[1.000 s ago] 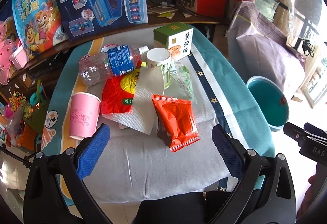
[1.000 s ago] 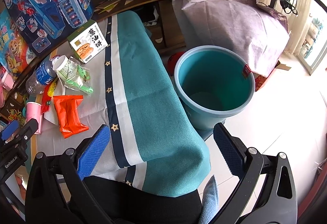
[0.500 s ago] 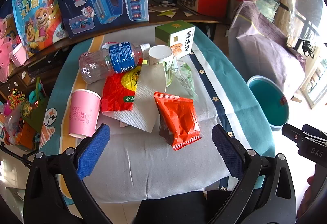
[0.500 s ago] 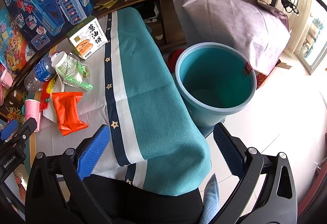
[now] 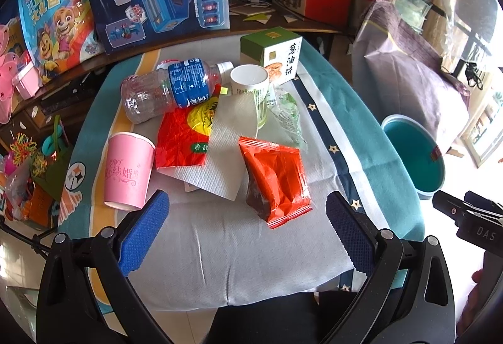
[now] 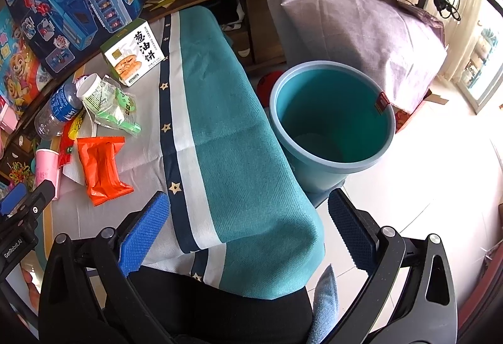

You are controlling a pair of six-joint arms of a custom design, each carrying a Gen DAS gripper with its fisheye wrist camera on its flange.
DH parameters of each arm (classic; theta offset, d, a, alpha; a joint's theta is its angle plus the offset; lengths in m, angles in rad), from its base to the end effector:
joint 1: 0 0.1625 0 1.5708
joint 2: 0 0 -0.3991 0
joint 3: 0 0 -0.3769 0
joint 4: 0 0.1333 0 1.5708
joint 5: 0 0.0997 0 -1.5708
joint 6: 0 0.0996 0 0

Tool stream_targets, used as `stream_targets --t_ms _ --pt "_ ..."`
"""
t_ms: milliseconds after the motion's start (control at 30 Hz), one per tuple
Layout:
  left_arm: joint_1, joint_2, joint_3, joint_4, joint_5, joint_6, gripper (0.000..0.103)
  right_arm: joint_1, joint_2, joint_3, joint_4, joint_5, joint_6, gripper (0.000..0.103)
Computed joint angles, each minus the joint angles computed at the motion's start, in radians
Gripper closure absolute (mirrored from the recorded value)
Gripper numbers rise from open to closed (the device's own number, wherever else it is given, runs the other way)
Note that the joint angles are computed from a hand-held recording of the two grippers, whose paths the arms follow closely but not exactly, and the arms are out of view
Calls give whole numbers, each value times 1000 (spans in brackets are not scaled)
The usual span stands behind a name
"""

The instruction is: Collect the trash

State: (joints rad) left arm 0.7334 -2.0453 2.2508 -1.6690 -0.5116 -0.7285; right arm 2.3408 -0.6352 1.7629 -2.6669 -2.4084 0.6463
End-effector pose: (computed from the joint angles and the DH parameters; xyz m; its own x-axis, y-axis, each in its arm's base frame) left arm -0.0610 -0.3513 0.3814 -0.6845 -0.1251 -0.7182 0.3792 0.7804 -0.4973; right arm 0.4466 -0.3754 -0.0110 -0.7895 0.0468 0.6119 -0.2760 0.8636 -0.4220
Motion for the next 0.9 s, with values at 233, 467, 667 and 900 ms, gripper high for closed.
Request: stream_targets --t_ms 233,467,667,900 --pt "43 -8 -5 -41 -1 51 3 -11 19 -38 41 36 -6 6" --pt "158 -22 -48 -84 29 135 3 -22 77 -147 77 118 -91 6" --pt "297 -9 -88 -184 30 270 3 -35 180 -294 117 241 -200 6" --pt "448 52 -158 -343 -65 432 3 -51 325 -472 157 360 -295 6"
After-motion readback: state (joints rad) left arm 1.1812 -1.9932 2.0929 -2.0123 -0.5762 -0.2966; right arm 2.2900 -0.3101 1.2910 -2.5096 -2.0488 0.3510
